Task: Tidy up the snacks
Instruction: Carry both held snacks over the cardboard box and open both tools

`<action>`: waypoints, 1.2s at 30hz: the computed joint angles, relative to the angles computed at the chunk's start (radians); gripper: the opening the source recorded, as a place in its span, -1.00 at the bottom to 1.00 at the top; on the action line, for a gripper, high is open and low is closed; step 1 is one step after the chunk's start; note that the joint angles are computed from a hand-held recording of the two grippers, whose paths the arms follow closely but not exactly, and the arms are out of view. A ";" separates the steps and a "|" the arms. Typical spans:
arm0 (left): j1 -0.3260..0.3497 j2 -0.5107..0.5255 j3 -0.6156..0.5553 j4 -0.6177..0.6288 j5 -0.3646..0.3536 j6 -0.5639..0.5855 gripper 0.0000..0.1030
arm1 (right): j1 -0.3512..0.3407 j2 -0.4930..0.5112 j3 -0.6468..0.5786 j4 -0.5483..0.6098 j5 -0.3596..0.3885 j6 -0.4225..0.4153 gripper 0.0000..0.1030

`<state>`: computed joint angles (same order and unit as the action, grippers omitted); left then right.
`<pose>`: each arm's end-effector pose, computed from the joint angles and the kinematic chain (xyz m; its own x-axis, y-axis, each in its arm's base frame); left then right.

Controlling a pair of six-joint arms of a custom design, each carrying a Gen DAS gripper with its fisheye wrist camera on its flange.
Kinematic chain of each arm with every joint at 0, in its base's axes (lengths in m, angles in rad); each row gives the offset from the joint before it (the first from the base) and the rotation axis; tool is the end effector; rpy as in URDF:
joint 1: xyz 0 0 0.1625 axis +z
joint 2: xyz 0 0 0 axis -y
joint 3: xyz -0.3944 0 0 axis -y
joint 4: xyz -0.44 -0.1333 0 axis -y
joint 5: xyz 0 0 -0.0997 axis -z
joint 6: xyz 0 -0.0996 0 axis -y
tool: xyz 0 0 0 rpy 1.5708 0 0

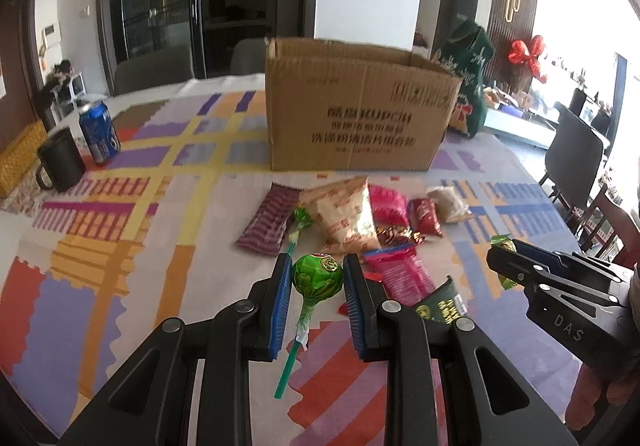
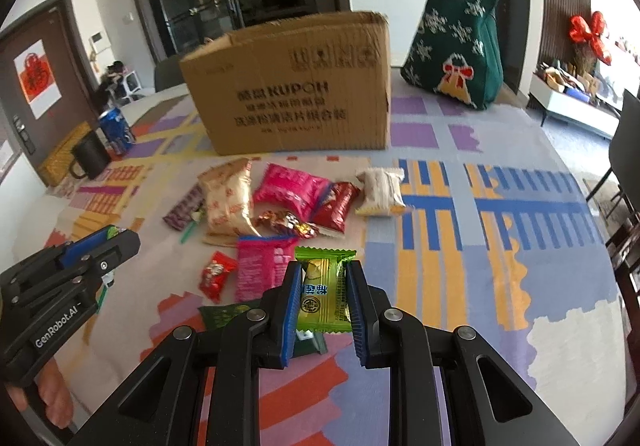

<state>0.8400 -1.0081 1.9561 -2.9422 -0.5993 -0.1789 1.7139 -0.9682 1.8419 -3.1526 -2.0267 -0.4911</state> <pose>-0.2273 -0.5765 0.1284 -0.7444 0.0011 -0.6677 0.4838 0.6901 -0.5383 0.1798 -0.6206 0.1470 -0.7686 -0.2175 0.6016 -0.5339 0.7362 -0.4158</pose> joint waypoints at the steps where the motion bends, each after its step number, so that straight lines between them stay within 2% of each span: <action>1: -0.008 -0.004 0.003 -0.006 0.003 0.004 -0.48 | 0.002 -0.006 0.006 -0.006 0.007 -0.004 -0.54; 10: -0.023 -0.011 -0.014 -0.062 -0.034 0.072 -0.48 | 0.031 -0.034 0.024 -0.064 0.065 -0.055 -0.54; 13: -0.021 0.004 -0.042 -0.106 -0.035 0.126 -0.48 | 0.041 -0.030 0.010 -0.073 0.087 -0.068 -0.54; 23: 0.003 0.061 -0.179 -0.155 -0.047 0.253 -0.49 | 0.072 0.030 -0.106 -0.099 0.101 -0.128 -0.54; 30: 0.026 0.115 -0.321 -0.124 -0.073 0.329 -0.49 | 0.080 0.082 -0.236 -0.037 0.130 -0.117 -0.54; 36: 0.049 0.165 -0.449 -0.058 -0.096 0.356 -0.49 | 0.078 0.143 -0.375 0.064 0.133 -0.088 -0.54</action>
<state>0.8887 -0.8436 1.5068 -3.0001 -0.6954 0.1772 1.7924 -0.8253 1.4667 -3.0882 -1.8942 -0.5794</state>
